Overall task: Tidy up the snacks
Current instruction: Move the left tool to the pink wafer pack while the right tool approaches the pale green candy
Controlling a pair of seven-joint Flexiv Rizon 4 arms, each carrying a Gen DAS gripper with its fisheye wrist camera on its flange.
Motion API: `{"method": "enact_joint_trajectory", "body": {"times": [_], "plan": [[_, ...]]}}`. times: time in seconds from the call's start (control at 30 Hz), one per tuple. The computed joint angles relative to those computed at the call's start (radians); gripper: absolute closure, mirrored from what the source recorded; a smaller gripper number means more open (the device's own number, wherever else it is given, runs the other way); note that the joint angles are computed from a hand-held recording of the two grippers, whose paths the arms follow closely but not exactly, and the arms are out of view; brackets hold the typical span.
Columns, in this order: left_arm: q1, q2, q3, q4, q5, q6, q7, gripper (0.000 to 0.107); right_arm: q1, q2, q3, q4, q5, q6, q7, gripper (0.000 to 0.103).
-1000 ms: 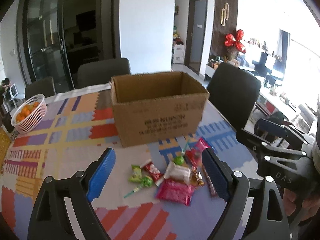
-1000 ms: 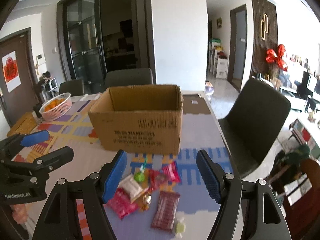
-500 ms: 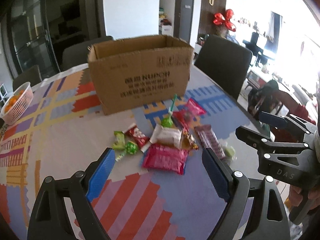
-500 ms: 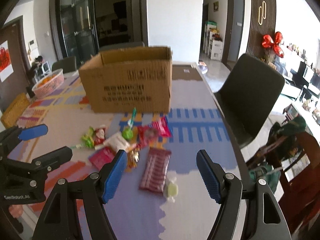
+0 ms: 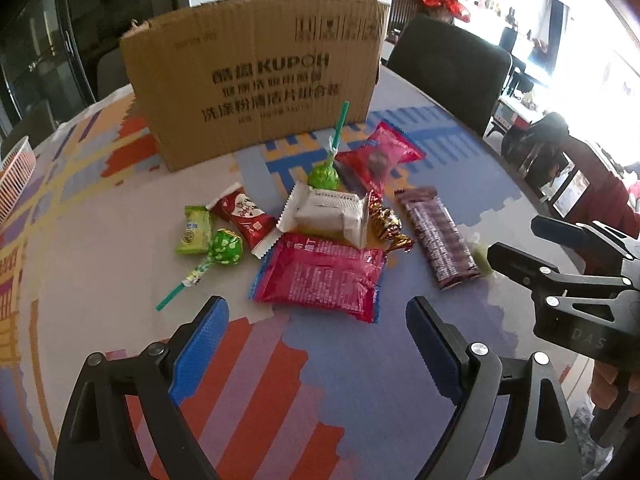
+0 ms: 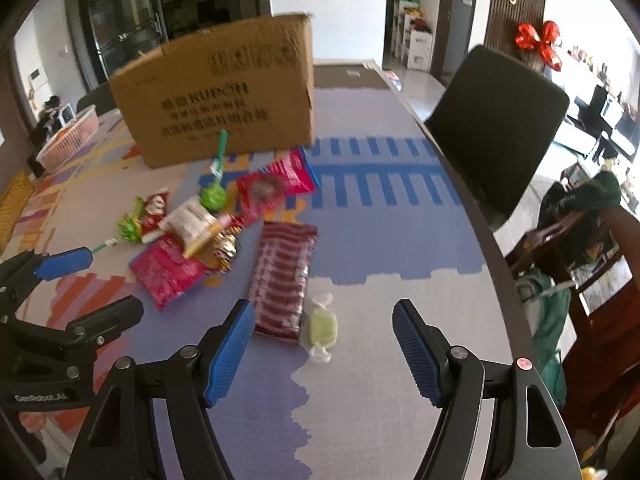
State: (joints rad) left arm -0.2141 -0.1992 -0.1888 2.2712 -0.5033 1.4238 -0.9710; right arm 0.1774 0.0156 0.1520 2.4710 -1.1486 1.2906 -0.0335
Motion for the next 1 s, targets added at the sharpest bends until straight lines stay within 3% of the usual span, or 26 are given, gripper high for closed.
{"method": "enact_joint_trajectory", "body": {"times": [0.27, 0.37, 0.7, 1.0], "plan": [[-0.011, -0.07, 0.036, -0.074, 0.122, -0.05, -0.072, 0.016, 0.008, -0.018, -0.002, 0.001, 0.012, -0.028, -0.004, 0.031], [-0.017, -0.097, 0.052, -0.107, 0.169, -0.067, -0.111, 0.016, 0.01, -0.026, -0.004, 0.0, 0.035, -0.03, -0.017, 0.036], [0.019, -0.129, 0.003, -0.135, 0.144, -0.085, -0.112, 0.023, 0.029, -0.055, -0.011, 0.003, 0.125, -0.007, -0.067, 0.048], [0.004, -0.123, 0.009, -0.125, 0.15, -0.057, -0.131, 0.036, 0.007, -0.061, -0.037, 0.015, 0.039, 0.052, -0.01, 0.061]]}}
